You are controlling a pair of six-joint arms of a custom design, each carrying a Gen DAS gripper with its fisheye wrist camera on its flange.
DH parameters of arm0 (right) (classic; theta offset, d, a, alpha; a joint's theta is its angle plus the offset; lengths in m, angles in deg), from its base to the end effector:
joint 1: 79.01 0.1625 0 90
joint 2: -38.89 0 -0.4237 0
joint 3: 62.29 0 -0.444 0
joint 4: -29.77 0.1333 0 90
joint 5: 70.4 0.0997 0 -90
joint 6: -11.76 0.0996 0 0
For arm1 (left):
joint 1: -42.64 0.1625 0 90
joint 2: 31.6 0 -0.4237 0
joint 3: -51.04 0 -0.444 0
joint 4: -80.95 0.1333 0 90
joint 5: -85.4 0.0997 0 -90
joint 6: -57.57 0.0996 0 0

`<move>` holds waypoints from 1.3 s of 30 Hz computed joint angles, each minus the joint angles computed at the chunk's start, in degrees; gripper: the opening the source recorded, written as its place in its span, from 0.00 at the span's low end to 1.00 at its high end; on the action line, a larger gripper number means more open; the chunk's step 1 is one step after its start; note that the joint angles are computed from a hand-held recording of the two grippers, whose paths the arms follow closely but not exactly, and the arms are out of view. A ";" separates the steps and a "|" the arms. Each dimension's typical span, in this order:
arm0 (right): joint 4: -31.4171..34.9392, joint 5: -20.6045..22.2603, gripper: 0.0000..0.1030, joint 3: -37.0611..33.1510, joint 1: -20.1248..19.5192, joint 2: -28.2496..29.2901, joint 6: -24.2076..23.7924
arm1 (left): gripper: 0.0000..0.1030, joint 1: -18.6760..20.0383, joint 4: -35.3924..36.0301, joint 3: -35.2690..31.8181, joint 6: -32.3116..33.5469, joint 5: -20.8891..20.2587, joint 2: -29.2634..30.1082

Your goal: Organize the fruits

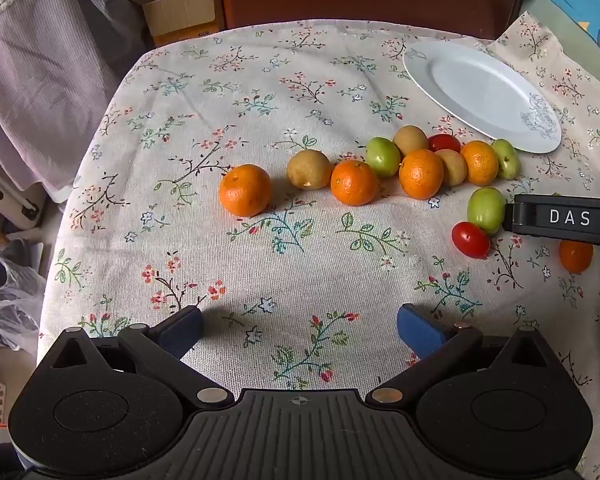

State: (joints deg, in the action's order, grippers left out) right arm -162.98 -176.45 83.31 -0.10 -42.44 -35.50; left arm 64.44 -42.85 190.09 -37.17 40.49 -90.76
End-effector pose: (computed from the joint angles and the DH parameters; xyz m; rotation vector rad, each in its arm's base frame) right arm 0.0280 -0.4072 0.1685 0.6629 -2.4283 0.5934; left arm -0.2155 -0.3057 -0.0314 -0.1234 2.1698 -0.7436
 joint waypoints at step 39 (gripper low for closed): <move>13.65 -4.02 0.99 10.37 -3.23 -28.67 0.71 | 1.00 -9.32 9.47 -2.07 -7.53 -5.27 -1.74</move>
